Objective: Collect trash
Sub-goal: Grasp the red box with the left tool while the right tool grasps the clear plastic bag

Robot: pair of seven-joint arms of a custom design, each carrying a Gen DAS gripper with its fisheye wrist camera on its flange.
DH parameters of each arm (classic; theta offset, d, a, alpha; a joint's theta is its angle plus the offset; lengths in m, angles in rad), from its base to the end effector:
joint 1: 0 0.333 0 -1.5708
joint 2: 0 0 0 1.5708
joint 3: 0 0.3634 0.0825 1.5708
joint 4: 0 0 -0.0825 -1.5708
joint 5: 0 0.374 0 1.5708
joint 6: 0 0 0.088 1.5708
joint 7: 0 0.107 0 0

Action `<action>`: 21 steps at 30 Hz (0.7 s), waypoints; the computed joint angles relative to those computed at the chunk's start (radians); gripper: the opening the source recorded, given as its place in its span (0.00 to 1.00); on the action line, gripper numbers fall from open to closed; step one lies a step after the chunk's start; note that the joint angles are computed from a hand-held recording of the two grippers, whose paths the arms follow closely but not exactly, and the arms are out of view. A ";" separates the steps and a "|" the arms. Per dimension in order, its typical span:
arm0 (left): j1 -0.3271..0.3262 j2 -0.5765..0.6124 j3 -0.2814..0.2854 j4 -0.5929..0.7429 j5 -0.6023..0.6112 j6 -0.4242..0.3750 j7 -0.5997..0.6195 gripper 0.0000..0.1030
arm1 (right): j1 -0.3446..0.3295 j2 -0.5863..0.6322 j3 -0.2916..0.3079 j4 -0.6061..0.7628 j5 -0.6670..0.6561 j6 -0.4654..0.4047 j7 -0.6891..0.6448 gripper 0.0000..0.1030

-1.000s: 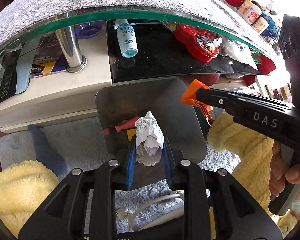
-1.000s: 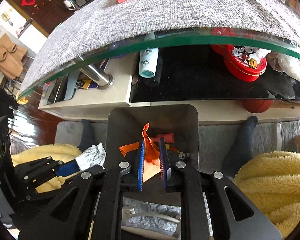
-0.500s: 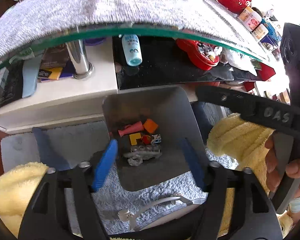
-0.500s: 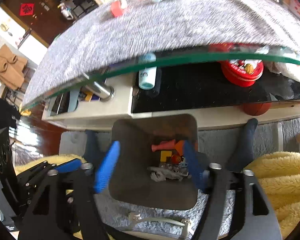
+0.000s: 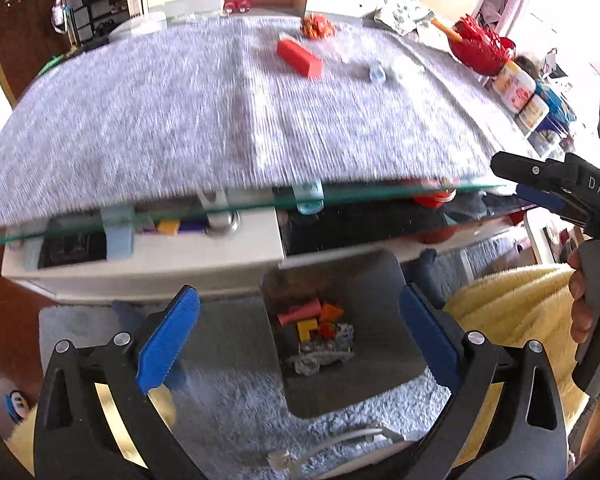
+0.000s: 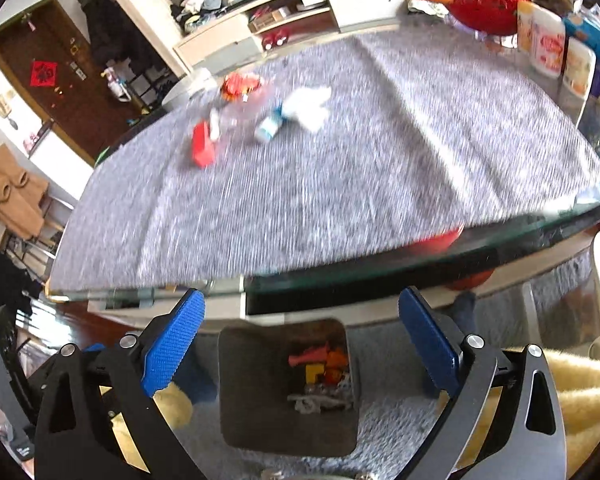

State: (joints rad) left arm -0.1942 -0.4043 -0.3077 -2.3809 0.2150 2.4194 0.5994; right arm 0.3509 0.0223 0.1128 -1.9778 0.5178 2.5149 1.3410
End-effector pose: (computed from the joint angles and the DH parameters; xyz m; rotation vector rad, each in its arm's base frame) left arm 0.3772 -0.2251 0.5599 -2.2590 1.6047 -0.5633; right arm 0.5332 0.2613 0.5631 -2.0458 1.4327 0.0102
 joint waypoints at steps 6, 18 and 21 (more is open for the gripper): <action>0.037 0.048 0.019 0.076 0.044 -0.018 0.030 0.92 | -0.001 0.066 0.006 0.106 -0.055 -0.017 0.039 0.95; 0.082 0.224 0.068 0.266 0.131 -0.005 0.091 0.92 | 0.010 0.279 0.013 0.406 -0.220 -0.065 0.137 0.95; 0.087 0.277 0.084 0.316 0.144 0.000 0.104 0.92 | 0.016 0.341 0.010 0.485 -0.260 -0.075 0.172 0.95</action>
